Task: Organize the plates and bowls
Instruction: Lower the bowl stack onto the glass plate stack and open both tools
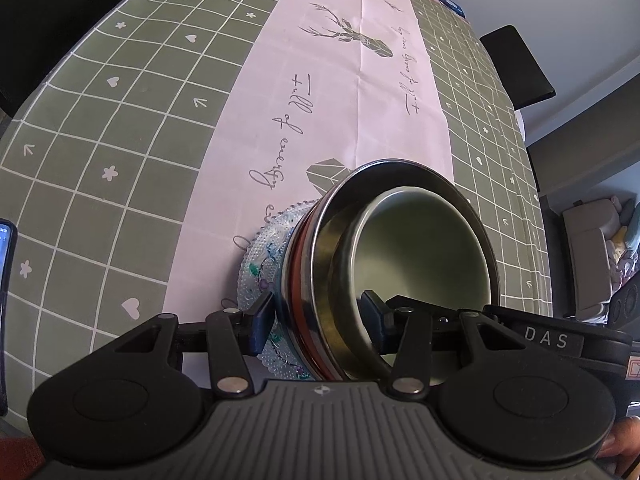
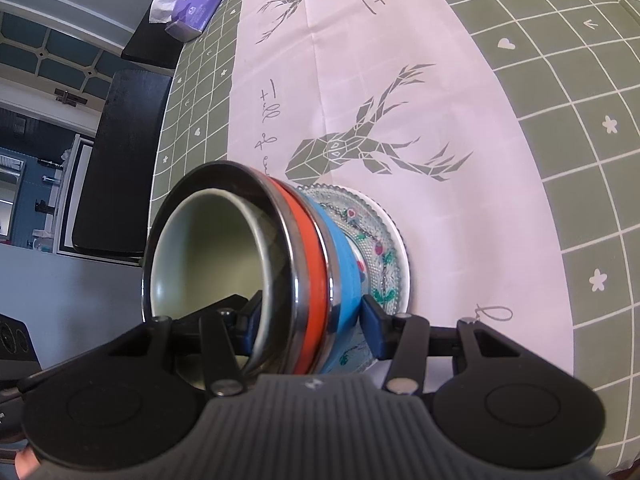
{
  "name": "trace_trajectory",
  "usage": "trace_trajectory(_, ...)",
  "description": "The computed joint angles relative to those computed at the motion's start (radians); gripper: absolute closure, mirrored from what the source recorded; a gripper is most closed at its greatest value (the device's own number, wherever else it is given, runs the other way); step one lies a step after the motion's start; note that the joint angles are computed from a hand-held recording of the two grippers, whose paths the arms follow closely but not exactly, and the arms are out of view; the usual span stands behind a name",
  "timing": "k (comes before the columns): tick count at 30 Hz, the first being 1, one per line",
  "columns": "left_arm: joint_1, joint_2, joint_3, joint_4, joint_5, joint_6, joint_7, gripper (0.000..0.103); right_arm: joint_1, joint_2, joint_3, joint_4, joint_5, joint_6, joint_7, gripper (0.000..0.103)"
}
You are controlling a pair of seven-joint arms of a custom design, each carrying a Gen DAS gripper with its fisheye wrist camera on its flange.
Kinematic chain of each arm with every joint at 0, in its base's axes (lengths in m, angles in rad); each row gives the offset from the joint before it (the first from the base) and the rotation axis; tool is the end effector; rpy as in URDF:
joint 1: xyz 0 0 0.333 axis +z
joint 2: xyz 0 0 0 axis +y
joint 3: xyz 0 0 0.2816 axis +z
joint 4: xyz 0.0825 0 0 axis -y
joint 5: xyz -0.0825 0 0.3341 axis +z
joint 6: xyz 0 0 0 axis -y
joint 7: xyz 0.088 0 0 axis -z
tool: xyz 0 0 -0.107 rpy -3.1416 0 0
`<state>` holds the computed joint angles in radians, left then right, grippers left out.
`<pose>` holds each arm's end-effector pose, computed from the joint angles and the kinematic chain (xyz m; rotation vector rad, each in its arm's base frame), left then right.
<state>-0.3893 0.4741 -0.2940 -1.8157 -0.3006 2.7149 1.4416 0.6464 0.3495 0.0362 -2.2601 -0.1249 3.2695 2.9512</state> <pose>0.5080 -0.3743 0.3352 1.7958 -2.3021 0.7615 0.4185 0.3555 0.2925 -1.1901 2.1892 0.1898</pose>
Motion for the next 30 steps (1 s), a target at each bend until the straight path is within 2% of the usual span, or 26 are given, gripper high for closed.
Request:
trace_trajectory(7,-0.012,0.004,0.011,-0.004,0.026,0.018,-0.009,0.051,-0.011,0.005,0.012,0.002,-0.001,-0.002,-0.008,0.054)
trace_trajectory(9,-0.015,0.003,0.013,-0.007,0.033,0.025,-0.008,0.051,0.020,0.005,-0.019,0.004,-0.002,-0.003,-0.007,0.055)
trace_trajectory(18,-0.017,0.009,0.015,-0.005,0.049,0.039,-0.005,0.051,0.065,0.007,-0.067,0.014,-0.010,-0.014,-0.007,0.055)
trace_trajectory(24,-0.025,0.012,0.022,0.004,0.070,0.035,-0.004,0.052,0.002,0.008,-0.009,0.016,-0.017,-0.020,-0.016,0.055)
trace_trajectory(30,-0.013,0.021,0.013,0.022,0.066,0.011,0.024,0.051,-0.031,0.007,0.025,0.022,-0.018,-0.031,-0.018,0.053)
